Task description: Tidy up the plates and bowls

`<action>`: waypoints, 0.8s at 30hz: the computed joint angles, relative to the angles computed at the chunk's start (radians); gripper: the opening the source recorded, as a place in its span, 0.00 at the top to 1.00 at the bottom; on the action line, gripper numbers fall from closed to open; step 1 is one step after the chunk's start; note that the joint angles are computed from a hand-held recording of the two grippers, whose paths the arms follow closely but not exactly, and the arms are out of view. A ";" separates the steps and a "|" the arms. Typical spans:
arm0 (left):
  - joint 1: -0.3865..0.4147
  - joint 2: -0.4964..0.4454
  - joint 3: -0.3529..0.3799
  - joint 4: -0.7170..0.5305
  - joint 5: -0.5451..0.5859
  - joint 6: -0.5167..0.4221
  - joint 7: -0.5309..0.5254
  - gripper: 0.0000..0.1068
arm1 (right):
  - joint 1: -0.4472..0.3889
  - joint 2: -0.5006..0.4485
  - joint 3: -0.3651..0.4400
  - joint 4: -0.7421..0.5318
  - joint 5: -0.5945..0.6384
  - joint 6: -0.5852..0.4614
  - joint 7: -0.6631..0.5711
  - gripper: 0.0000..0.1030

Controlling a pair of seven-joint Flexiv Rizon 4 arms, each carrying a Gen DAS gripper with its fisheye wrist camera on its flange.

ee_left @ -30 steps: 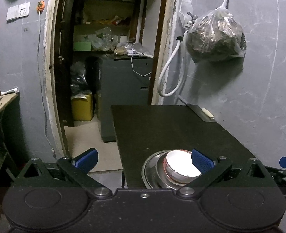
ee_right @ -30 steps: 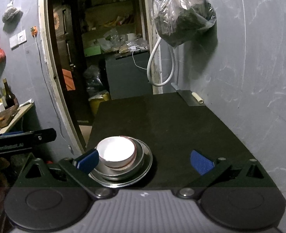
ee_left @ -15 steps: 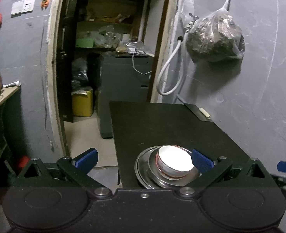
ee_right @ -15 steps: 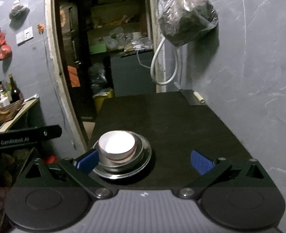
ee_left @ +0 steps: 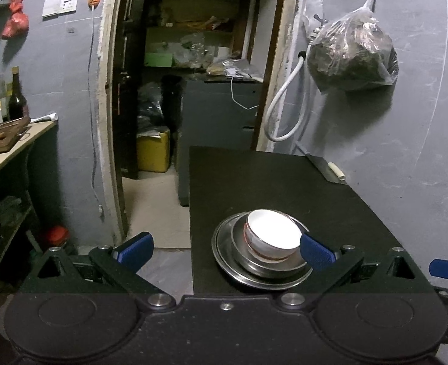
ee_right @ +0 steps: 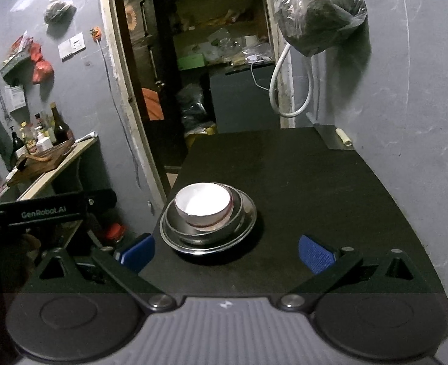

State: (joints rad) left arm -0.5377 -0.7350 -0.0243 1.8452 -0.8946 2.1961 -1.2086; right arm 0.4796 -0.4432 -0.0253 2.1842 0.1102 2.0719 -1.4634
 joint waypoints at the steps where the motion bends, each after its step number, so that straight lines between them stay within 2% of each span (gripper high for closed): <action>1: -0.018 -0.002 0.009 -0.003 -0.025 0.004 0.012 0.04 | -0.012 0.001 0.010 0.006 -0.009 0.004 0.002 0.00; 7: -0.085 -0.010 -0.001 -0.028 -0.198 0.061 0.121 0.04 | -0.133 0.008 0.093 0.043 -0.123 0.027 0.034 0.00; 17: -0.114 -0.021 -0.126 -0.055 -0.454 0.195 0.344 0.04 | -0.273 0.001 0.168 0.101 -0.276 0.021 0.147 0.00; 19: -0.105 -0.023 -0.152 -0.068 -0.497 0.230 0.383 0.04 | -0.255 0.004 0.150 0.105 -0.269 0.025 0.146 0.00; 24: -0.052 -0.008 -0.201 -0.038 -0.450 0.246 0.403 0.04 | -0.191 -0.002 0.113 0.092 -0.214 0.018 0.150 0.00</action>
